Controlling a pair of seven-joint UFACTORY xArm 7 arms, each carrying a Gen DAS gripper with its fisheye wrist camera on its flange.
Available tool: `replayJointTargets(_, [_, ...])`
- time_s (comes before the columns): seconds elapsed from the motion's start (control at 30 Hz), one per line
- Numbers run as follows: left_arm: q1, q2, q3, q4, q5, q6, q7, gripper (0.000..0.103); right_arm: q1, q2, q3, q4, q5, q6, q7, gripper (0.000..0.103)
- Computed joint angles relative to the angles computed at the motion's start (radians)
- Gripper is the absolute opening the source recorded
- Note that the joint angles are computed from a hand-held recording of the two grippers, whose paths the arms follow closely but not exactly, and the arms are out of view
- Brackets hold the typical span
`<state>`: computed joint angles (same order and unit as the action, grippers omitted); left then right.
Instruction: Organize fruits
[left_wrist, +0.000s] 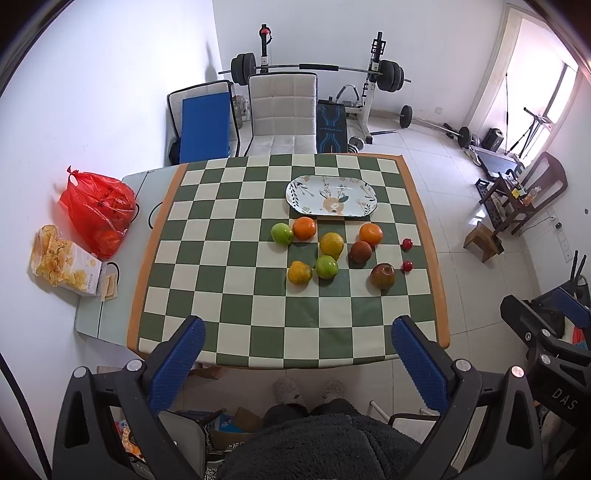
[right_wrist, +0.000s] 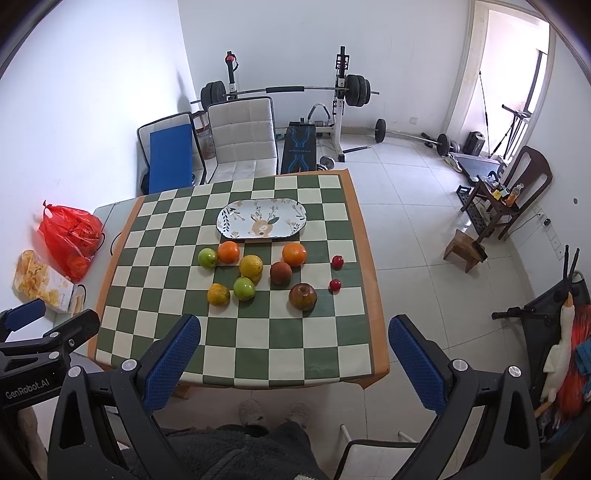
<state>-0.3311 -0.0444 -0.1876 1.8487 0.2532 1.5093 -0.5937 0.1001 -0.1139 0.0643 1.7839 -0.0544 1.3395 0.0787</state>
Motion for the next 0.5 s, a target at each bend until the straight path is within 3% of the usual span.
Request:
replayJointTargets(0.17, [-0.002, 0.021, 0.001, 0.043, 0.003, 0.017, 0.005, 0.103, 0.002, 0.005, 0.002, 0.009, -0.002, 0.003, 0.008, 0.103])
replayJointTargets(0.3, [0.002, 0.025, 0.010, 0.007, 0.071, -0.059, 0.013, 0.103, 0.008, 0.015, 0.009, 0.020, -0.004, 0.002, 0.040, 0.103])
replayJointTargets(0.43, [0.020, 0.051, 0.029, -0.070, 0.221, -0.175, -0.006, 0.103, 0.013, 0.002, 0.007, -0.057, 0.030, -0.131, 0.085, 0.103])
replayJointTargets(0.5, [0.036, 0.074, 0.049, -0.090, 0.221, -0.211, -0.006, 0.103, 0.012, 0.010, 0.006, -0.103, 0.025, -0.201, 0.112, 0.103])
